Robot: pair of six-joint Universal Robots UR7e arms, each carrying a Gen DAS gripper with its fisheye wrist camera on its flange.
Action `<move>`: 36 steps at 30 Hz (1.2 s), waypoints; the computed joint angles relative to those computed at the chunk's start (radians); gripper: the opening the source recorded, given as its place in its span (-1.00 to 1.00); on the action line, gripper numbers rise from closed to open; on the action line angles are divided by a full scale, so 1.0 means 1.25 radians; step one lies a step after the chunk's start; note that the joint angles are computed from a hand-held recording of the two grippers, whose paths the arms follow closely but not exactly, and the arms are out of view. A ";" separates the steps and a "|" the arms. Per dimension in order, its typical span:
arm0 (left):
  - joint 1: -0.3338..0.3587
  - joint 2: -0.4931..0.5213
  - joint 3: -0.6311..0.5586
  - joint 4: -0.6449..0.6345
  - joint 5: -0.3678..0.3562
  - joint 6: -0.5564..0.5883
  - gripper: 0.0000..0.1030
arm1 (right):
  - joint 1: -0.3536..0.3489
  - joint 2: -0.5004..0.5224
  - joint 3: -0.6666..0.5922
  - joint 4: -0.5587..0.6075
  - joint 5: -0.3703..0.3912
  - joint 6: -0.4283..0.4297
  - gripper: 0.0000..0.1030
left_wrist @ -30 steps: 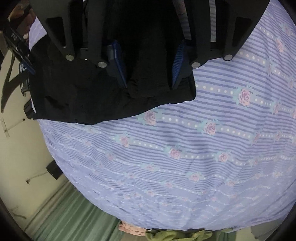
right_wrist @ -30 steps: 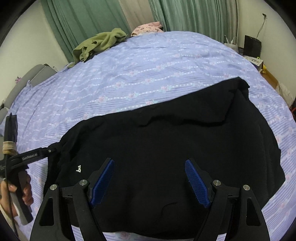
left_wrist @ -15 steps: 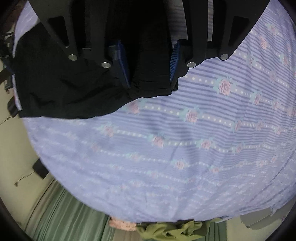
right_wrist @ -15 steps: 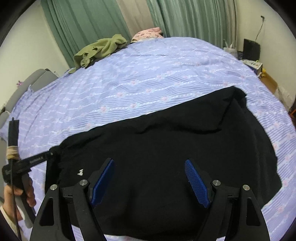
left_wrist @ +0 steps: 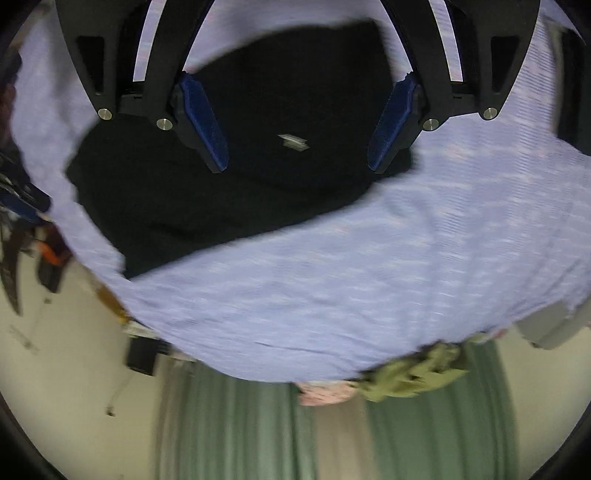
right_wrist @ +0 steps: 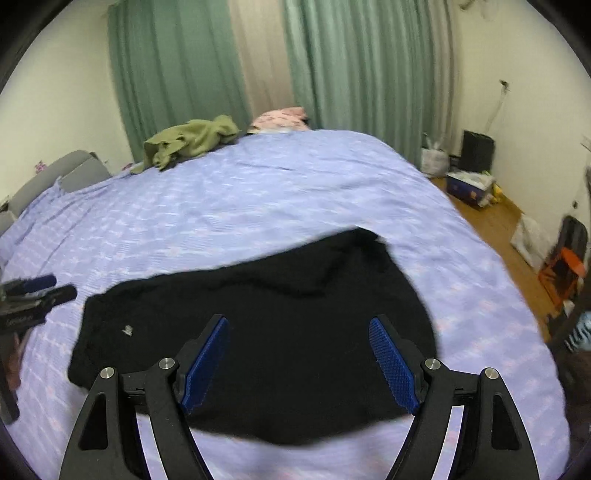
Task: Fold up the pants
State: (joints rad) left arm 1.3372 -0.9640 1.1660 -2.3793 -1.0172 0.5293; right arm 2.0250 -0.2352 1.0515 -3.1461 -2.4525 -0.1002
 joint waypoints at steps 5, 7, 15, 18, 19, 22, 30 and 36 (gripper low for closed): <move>-0.019 -0.008 0.101 0.021 -0.048 -0.058 0.51 | -0.036 -0.124 0.193 -0.008 -0.042 0.089 0.45; -0.026 -0.002 0.122 0.022 -0.057 -0.068 0.51 | -0.055 -0.159 0.243 -0.003 -0.026 0.133 0.20; -0.051 0.050 0.102 0.055 -0.074 -0.148 0.50 | -0.131 -0.187 0.276 -0.005 0.074 0.182 -0.13; -0.052 0.065 0.087 0.056 -0.071 -0.150 0.50 | -0.162 -0.172 0.249 0.024 0.131 0.217 -0.14; -0.052 0.072 0.083 0.057 -0.069 -0.153 0.50 | -0.170 -0.165 0.240 0.030 0.143 0.223 -0.14; -0.052 0.082 0.074 0.064 -0.067 -0.160 0.50 | -0.187 -0.138 0.196 0.068 0.129 0.247 -0.14; -0.052 0.082 0.087 0.076 -0.062 -0.174 0.50 | -0.193 -0.097 0.124 0.129 0.086 0.219 -0.86; -0.051 0.085 0.084 0.074 -0.063 -0.173 0.50 | -0.150 -0.152 0.250 -0.012 -0.017 0.234 -0.88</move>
